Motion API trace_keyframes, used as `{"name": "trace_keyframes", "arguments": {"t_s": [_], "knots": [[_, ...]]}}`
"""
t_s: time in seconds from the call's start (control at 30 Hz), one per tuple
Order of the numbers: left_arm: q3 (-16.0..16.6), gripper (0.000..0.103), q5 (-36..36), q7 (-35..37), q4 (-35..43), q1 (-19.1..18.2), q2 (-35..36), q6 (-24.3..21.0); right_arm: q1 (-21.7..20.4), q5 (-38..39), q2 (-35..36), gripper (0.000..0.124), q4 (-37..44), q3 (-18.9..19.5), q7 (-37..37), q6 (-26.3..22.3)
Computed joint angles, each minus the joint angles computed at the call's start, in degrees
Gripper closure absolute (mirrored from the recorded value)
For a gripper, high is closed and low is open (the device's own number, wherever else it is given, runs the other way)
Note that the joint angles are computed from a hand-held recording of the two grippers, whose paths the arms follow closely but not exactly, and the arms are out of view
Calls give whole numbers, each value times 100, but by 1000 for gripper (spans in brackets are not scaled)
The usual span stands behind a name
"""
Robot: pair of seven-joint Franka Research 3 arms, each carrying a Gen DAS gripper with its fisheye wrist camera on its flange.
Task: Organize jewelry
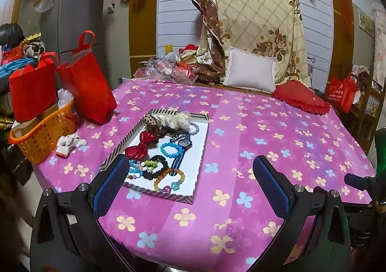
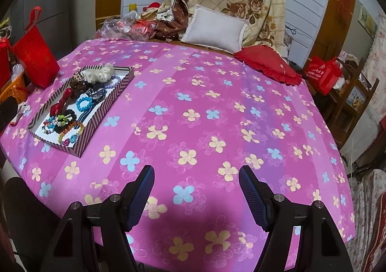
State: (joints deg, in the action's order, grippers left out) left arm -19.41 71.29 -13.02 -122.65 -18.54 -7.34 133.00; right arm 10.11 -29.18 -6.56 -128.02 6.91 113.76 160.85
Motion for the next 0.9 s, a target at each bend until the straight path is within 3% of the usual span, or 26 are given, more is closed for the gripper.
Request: {"name": "trace_keyframes", "arguments": {"t_s": [0.57, 0.9], "knots": [[20, 1, 55, -203, -147, 13, -3, -130, 64, -104, 112, 54, 39, -36, -2, -55], [153, 1, -400, -25, -282, 118, 7, 176, 182, -483, 231, 54, 115, -10, 204, -241]]}}
